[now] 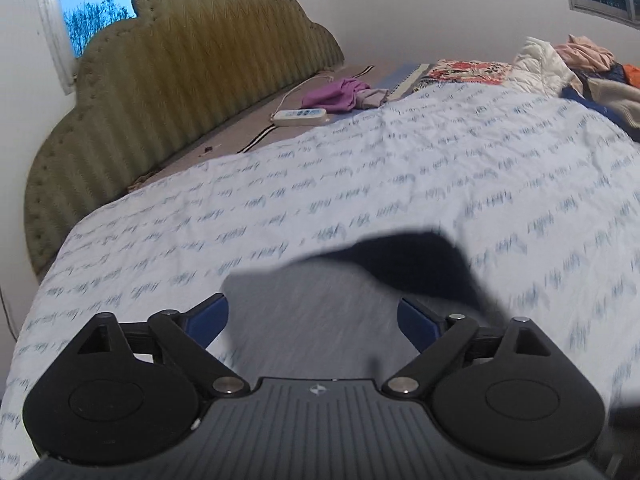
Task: Fold small clothes
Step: 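Open the left gripper while the right gripper lays the fold down and releases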
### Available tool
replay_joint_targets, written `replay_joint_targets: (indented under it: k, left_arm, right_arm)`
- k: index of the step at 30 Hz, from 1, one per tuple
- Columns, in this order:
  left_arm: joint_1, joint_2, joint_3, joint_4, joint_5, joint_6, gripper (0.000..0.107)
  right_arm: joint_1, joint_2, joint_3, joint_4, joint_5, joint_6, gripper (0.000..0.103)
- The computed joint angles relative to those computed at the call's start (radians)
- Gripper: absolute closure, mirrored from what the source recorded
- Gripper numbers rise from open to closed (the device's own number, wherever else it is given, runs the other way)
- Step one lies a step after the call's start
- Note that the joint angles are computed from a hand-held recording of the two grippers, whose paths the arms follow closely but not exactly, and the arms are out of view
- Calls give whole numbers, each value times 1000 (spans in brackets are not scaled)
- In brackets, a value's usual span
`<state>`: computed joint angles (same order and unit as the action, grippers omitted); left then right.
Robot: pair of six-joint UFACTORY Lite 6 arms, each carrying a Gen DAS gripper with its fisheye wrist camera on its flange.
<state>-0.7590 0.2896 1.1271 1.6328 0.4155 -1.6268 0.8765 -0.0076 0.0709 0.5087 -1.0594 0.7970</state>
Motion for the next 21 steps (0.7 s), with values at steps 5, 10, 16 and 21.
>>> replay_joint_targets:
  k: [5, 10, 16, 21]
  left_arm:
    - [49, -275, -397, 313, -69, -334, 12]
    - [32, -461, -666, 507, -47, -524, 12]
    - [-21, -589, -838, 597, 0, -553, 11]
    - [-116, -455, -804, 561, 142, -550, 11]
  right_arm:
    - [-151, -11, -2, -214, -38, 49, 43]
    - [-279, 13, 68, -374, 37, 93, 65]
    - [-412, 140, 100, -554, -33, 279, 86]
    - [-502, 199, 103, -676, -156, 396, 87]
